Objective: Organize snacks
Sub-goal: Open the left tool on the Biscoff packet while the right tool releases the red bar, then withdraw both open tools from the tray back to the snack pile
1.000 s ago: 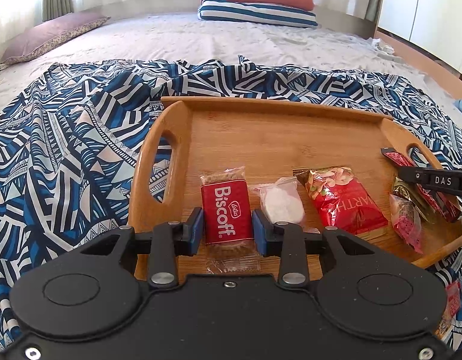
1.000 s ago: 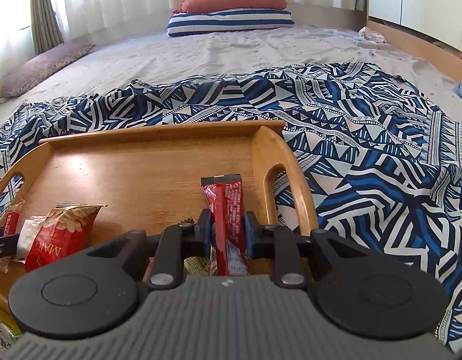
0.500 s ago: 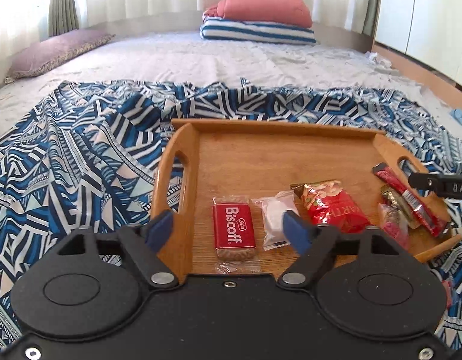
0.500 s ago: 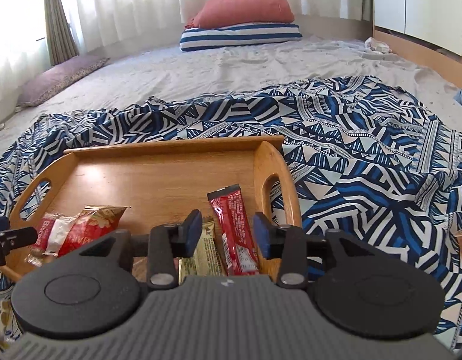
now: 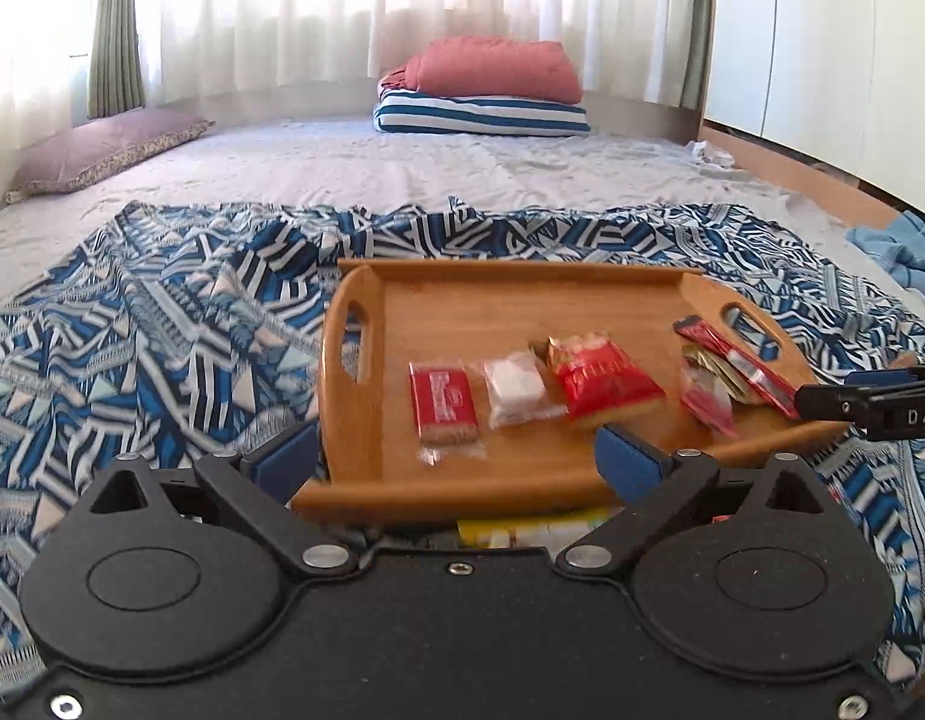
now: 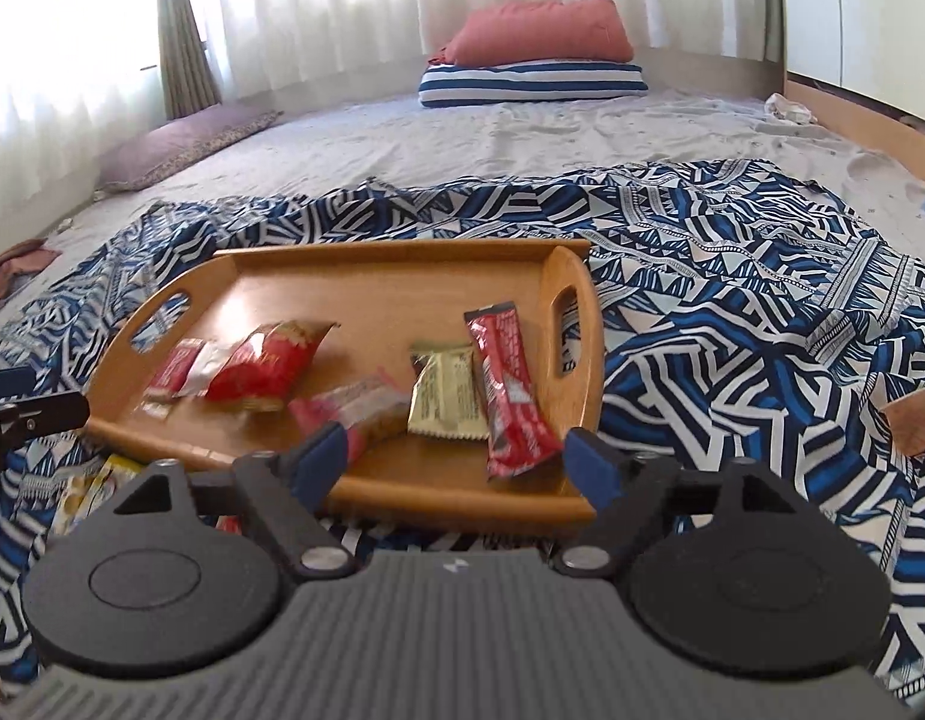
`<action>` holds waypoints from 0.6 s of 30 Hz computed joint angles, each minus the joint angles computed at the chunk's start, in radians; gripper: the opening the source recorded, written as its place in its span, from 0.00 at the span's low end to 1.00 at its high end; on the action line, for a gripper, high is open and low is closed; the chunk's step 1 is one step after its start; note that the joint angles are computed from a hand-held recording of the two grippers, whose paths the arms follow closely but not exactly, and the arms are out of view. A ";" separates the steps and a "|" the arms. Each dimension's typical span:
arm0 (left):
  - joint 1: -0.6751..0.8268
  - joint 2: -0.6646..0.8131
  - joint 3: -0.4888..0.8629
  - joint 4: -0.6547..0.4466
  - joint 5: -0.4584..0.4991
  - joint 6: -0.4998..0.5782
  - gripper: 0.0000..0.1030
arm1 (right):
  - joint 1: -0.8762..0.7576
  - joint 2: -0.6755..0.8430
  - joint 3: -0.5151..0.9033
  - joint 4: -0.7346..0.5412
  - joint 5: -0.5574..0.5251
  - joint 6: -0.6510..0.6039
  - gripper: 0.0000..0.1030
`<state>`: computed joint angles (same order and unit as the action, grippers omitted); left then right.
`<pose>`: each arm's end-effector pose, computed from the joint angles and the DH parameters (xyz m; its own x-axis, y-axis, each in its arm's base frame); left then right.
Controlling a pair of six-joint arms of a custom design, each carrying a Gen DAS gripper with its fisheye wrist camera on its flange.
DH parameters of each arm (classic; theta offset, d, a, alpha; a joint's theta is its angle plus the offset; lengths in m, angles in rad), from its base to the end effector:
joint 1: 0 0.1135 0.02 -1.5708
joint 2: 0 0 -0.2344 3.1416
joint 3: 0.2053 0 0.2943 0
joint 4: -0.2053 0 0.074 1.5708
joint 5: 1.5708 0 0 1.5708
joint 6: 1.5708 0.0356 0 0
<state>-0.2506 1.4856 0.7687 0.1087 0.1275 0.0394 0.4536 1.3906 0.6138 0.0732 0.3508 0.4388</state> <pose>0.3344 -0.0903 0.1405 -0.5394 0.1784 -0.8229 0.3686 0.9287 -0.0403 0.2817 0.1237 0.1154 -0.6012 0.1508 -0.7847 0.0878 0.9886 0.1227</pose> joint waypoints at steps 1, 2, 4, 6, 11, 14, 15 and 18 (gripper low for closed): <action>0.004 -0.019 -0.024 0.002 0.004 -0.004 0.96 | 0.015 -0.012 -0.015 0.002 0.010 -0.009 0.89; 0.007 -0.036 -0.044 0.001 0.007 -0.010 0.96 | 0.031 -0.023 -0.029 0.005 0.021 -0.021 0.91; 0.020 -0.068 -0.084 0.002 0.021 -0.018 0.96 | 0.064 -0.039 -0.056 0.015 0.048 -0.043 1.00; 0.033 -0.099 -0.128 0.013 0.031 -0.020 0.96 | 0.094 -0.057 -0.088 0.036 0.069 -0.063 1.00; 0.067 -0.142 -0.205 0.030 0.036 -0.001 0.97 | 0.126 -0.077 -0.141 0.061 0.079 -0.036 1.00; 0.079 -0.155 -0.232 0.029 0.036 0.014 0.97 | 0.117 -0.078 -0.168 0.087 0.051 0.000 1.00; 0.080 -0.158 -0.238 0.024 0.032 0.019 0.97 | 0.114 -0.077 -0.177 0.096 0.043 0.011 1.00; 0.073 -0.145 -0.242 0.005 0.002 0.032 0.97 | 0.109 -0.067 -0.189 0.111 0.032 0.035 1.00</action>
